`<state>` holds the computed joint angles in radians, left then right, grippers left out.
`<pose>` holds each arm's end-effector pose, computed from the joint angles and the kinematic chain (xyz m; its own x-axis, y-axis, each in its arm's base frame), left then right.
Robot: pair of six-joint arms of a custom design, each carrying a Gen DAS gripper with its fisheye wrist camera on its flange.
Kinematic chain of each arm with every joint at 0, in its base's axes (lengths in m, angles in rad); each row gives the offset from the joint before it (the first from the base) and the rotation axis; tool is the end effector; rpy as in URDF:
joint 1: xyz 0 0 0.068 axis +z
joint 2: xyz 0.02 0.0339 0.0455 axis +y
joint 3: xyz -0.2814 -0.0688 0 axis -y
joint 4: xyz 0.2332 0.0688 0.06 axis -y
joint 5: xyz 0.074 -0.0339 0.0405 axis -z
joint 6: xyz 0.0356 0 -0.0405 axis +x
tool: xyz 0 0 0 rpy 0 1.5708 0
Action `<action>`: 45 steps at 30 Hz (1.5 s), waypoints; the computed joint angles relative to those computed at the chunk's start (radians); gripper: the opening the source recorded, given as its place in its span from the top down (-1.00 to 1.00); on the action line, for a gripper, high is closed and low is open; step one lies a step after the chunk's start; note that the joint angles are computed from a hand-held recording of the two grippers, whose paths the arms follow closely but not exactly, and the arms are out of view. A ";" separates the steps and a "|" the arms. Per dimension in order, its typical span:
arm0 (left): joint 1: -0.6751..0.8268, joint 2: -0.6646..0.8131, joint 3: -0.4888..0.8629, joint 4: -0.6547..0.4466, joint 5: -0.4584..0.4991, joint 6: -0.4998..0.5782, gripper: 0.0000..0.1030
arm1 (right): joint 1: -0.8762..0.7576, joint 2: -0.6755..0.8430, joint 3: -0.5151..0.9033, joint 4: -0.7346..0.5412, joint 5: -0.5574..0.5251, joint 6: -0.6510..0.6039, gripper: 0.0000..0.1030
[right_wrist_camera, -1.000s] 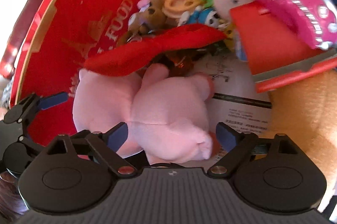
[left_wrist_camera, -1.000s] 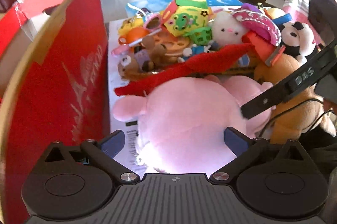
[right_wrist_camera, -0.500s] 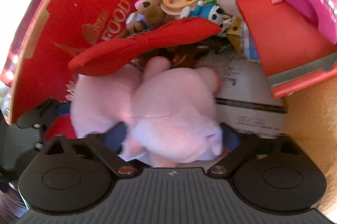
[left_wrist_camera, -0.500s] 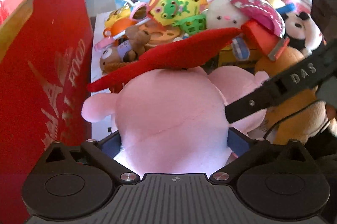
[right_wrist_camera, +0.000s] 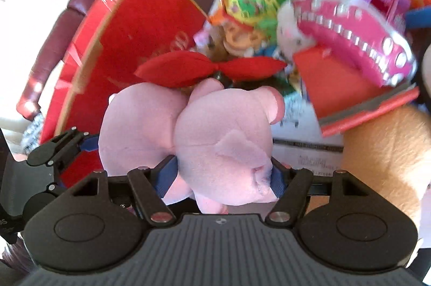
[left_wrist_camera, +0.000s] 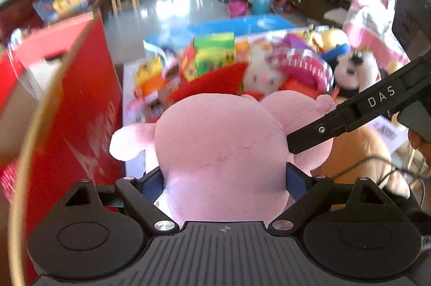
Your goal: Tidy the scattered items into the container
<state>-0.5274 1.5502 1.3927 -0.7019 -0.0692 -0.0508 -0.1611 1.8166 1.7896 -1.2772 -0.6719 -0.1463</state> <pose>0.2824 -0.1617 0.3346 -0.6772 0.3358 -0.6547 0.4292 0.9030 0.0192 0.3491 -0.0343 0.3419 -0.9367 0.0366 -0.3482 -0.1747 0.8128 0.5557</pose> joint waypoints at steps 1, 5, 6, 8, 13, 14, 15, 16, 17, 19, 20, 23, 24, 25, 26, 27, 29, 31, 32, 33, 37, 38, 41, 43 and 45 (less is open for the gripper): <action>-0.012 -0.004 0.015 0.001 -0.020 0.006 -0.74 | -0.009 -0.007 0.013 0.003 -0.013 0.001 -0.43; -0.026 -0.006 0.088 0.006 -0.056 0.034 -0.75 | -0.032 -0.022 0.069 0.024 -0.058 0.025 -0.44; -0.024 0.003 0.113 0.006 -0.055 0.037 -0.75 | -0.033 -0.021 0.079 0.036 -0.066 0.038 -0.44; -0.017 0.037 0.169 0.001 -0.050 0.043 -0.76 | -0.037 -0.010 0.104 0.072 -0.080 0.063 -0.44; 0.020 0.169 0.333 -0.032 -0.009 0.048 -0.77 | -0.036 0.045 0.162 0.154 -0.068 0.196 -0.47; 0.028 0.193 0.358 -0.037 0.000 0.050 -0.77 | -0.041 0.051 0.162 0.166 -0.063 0.208 -0.46; 0.036 0.218 0.387 -0.046 0.007 0.052 -0.77 | -0.041 0.057 0.170 0.169 -0.053 0.215 -0.46; 0.045 0.233 0.403 -0.050 0.018 0.055 -0.77 | -0.036 0.060 0.175 0.175 -0.037 0.221 -0.44; 0.050 0.251 0.432 -0.060 0.025 0.054 -0.77 | -0.030 0.060 0.169 0.195 -0.019 0.226 -0.40; 0.056 0.275 0.481 -0.082 0.033 0.053 -0.77 | -0.029 0.047 0.150 0.230 -0.003 0.234 -0.39; 0.055 0.287 0.513 -0.094 0.030 0.056 -0.77 | -0.035 0.037 0.138 0.238 -0.008 0.230 -0.39; 0.053 0.315 0.591 -0.116 0.021 0.072 -0.75 | -0.047 0.053 0.147 0.231 -0.046 0.240 -0.40; 0.052 0.333 0.621 -0.124 0.021 0.073 -0.73 | -0.048 0.058 0.143 0.233 -0.054 0.251 -0.40; 0.050 0.351 0.651 -0.135 0.019 0.072 -0.67 | -0.043 0.064 0.141 0.230 -0.051 0.258 -0.40; 0.048 0.369 0.678 -0.144 0.015 0.070 -0.65 | -0.033 0.074 0.142 0.218 -0.041 0.256 -0.40; 0.048 0.387 0.702 -0.153 0.018 0.069 -0.64 | -0.025 0.081 0.146 0.199 -0.031 0.252 -0.40; 0.046 0.411 0.718 -0.150 0.018 0.069 -0.63 | -0.013 0.086 0.132 0.184 -0.017 0.249 -0.39; 0.047 0.449 0.744 -0.160 0.010 0.067 -0.61 | -0.013 0.083 0.098 0.219 -0.003 0.265 -0.37; 0.046 0.465 0.756 -0.166 0.008 0.059 -0.61 | -0.014 0.081 0.091 0.230 0.009 0.274 -0.36; 0.047 0.473 0.760 -0.168 0.002 0.056 -0.61 | -0.016 0.085 0.096 0.228 0.019 0.282 -0.36; 0.039 0.528 0.830 -0.181 -0.032 0.059 -0.48 | -0.028 0.095 0.117 0.183 -0.025 0.231 -0.35; 0.039 0.547 0.853 -0.186 -0.038 0.070 -0.40 | -0.024 0.096 0.122 0.159 -0.029 0.200 -0.34; 0.061 0.613 0.922 -0.240 -0.021 0.065 -0.02 | -0.015 0.079 0.096 0.165 0.000 0.158 -0.34; 0.084 0.603 0.862 -0.227 0.007 0.050 0.00 | -0.022 0.074 0.094 0.157 0.007 0.139 -0.34; 0.096 0.569 0.773 -0.189 0.007 0.046 -0.03 | -0.035 0.070 0.102 0.133 0.001 0.100 -0.35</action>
<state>-0.4310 2.1192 2.1654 -0.8910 -0.0627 -0.0044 -0.1965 1.8867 1.8919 -1.1440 -0.6709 -0.0462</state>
